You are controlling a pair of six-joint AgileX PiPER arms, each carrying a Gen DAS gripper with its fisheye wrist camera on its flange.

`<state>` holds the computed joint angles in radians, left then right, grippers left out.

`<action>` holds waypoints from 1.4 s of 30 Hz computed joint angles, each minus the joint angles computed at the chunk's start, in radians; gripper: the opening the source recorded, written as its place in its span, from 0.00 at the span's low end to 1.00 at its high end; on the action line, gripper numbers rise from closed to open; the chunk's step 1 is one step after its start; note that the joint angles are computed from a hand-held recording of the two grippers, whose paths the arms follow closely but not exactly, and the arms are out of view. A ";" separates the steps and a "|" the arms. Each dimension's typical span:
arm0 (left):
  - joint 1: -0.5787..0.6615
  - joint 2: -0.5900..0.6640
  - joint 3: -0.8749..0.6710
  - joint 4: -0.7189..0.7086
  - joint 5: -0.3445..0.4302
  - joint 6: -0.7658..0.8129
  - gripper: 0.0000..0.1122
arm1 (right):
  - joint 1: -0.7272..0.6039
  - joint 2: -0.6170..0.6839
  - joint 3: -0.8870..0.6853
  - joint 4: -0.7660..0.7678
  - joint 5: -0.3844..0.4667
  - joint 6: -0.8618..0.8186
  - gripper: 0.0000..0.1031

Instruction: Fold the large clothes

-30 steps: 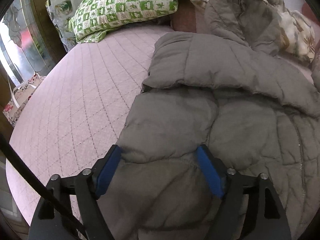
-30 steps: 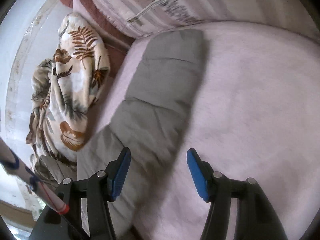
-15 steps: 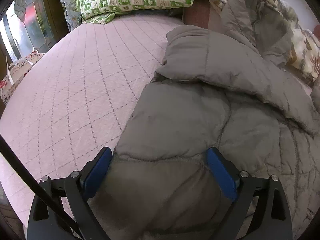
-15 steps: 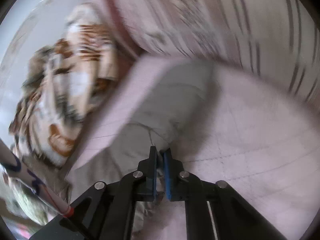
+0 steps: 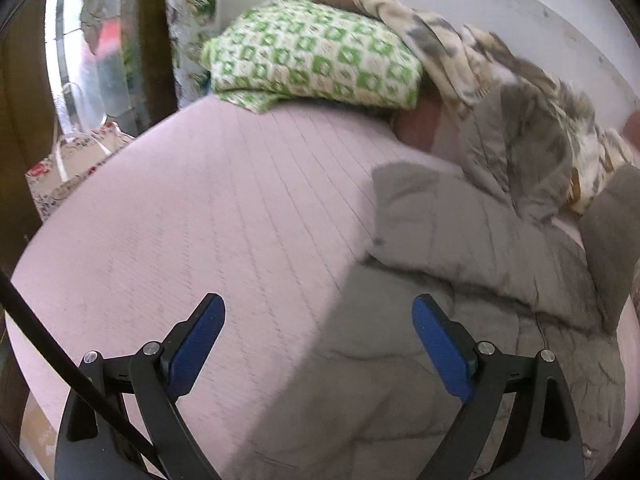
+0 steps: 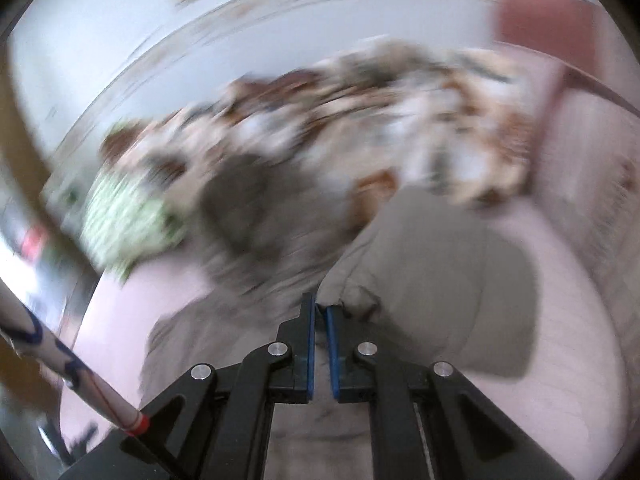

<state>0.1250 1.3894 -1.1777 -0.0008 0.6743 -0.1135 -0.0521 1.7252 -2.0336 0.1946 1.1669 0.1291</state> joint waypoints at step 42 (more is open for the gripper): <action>0.229 0.128 -0.157 -0.124 0.096 0.094 0.84 | 0.461 0.428 -0.175 -0.198 -0.072 0.269 0.35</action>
